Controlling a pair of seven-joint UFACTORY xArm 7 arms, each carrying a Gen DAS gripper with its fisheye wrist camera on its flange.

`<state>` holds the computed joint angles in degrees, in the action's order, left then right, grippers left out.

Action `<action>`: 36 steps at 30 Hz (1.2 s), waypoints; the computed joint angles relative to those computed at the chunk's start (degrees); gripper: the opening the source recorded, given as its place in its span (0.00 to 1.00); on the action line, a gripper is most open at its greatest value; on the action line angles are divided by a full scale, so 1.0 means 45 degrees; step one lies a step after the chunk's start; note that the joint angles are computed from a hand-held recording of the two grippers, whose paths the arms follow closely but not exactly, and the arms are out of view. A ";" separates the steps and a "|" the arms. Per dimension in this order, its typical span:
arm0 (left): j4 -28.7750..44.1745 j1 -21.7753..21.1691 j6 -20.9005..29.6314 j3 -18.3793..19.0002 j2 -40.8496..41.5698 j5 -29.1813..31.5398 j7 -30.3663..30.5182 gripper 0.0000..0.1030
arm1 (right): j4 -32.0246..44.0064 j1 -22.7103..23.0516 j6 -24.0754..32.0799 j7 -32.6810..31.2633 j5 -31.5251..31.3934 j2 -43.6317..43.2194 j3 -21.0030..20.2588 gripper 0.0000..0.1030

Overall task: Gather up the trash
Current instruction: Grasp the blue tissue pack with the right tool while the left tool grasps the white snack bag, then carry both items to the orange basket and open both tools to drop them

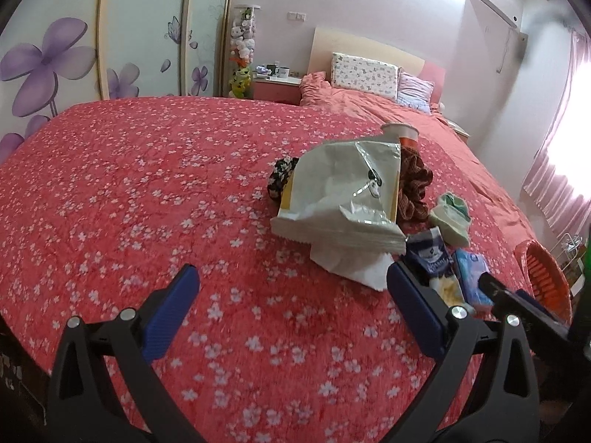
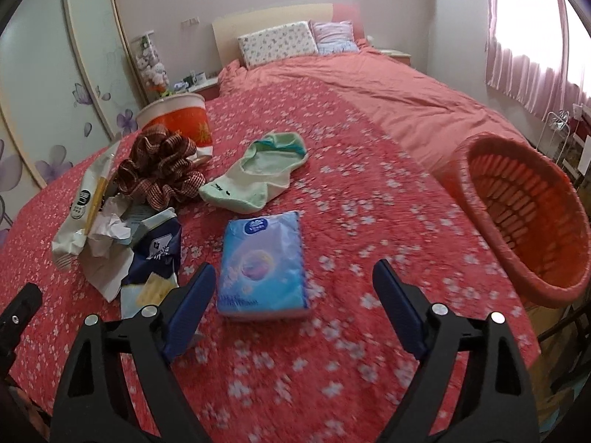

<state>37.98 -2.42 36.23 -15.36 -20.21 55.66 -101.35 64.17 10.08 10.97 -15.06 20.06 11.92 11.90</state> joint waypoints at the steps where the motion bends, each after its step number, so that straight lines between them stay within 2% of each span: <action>1: 0.0055 0.0066 -0.0124 0.0072 0.0090 0.0077 0.0004 0.96 | 0.0113 0.0156 0.0029 0.0230 -0.0277 0.0129 -0.0134 0.84; 4: 0.0201 0.0177 -0.0397 0.0211 0.0316 0.0227 -0.0024 0.96 | 0.0419 0.0534 0.0261 0.0892 -0.1194 0.0439 -0.0482 0.80; 6: 0.0366 0.0229 -0.0608 0.0331 0.0535 0.0284 0.0016 0.96 | 0.0602 0.0689 0.0574 0.1276 -0.1747 0.0623 -0.0633 0.72; 7: 0.0475 0.0220 -0.0637 0.0355 0.0649 0.0268 0.0042 0.96 | 0.0617 0.0651 0.0634 0.1307 -0.1828 0.0664 -0.0596 0.71; 9: 0.0663 0.0214 -0.0759 0.0442 0.0872 0.0294 0.0088 0.96 | 0.0400 0.0877 0.0275 0.1672 -0.2458 0.0590 -0.0822 0.58; 11: 0.0918 0.0196 -0.0853 0.0540 0.1145 0.0339 0.0174 0.96 | 0.0229 0.1141 0.0068 0.2204 -0.3270 0.0484 -0.1152 0.52; 14: 0.1344 0.0111 -0.0791 0.0694 0.1522 0.0363 0.0424 0.96 | 0.0034 0.0379 0.0132 0.1525 -0.2380 0.0272 -0.0441 0.51; 21: 0.2257 -0.0271 -0.0369 0.0978 0.2331 0.0505 0.1068 0.96 | -0.0293 -0.0012 -0.0119 0.1078 -0.1749 -0.0010 -0.0374 0.51; 28: 0.3431 -0.0908 0.0373 0.1617 0.3666 -0.0354 0.2551 0.96 | -0.0289 -0.0201 0.0105 0.0668 -0.1283 -0.0036 -0.0369 0.51; 30: 0.3471 -0.1039 0.0277 0.1795 0.3798 -0.0490 0.2690 0.96 | -0.0306 -0.0245 0.0174 0.0571 -0.1154 -0.0065 -0.0362 0.51; 34: 0.3173 -0.1071 -0.0562 0.2099 0.3706 -0.0775 0.2888 0.73 | -0.0402 -0.0309 0.0159 0.0345 -0.0906 -0.0200 -0.0356 0.51; 36: 0.2941 -0.0963 -0.1104 0.2194 0.3560 -0.0900 0.2950 0.70 | -0.0426 -0.0339 0.0152 0.0221 -0.0766 -0.0268 -0.0351 0.51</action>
<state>51.21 -6.75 31.26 -5.49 -4.19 51.61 -88.07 62.26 8.55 11.66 -14.06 16.61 10.71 10.32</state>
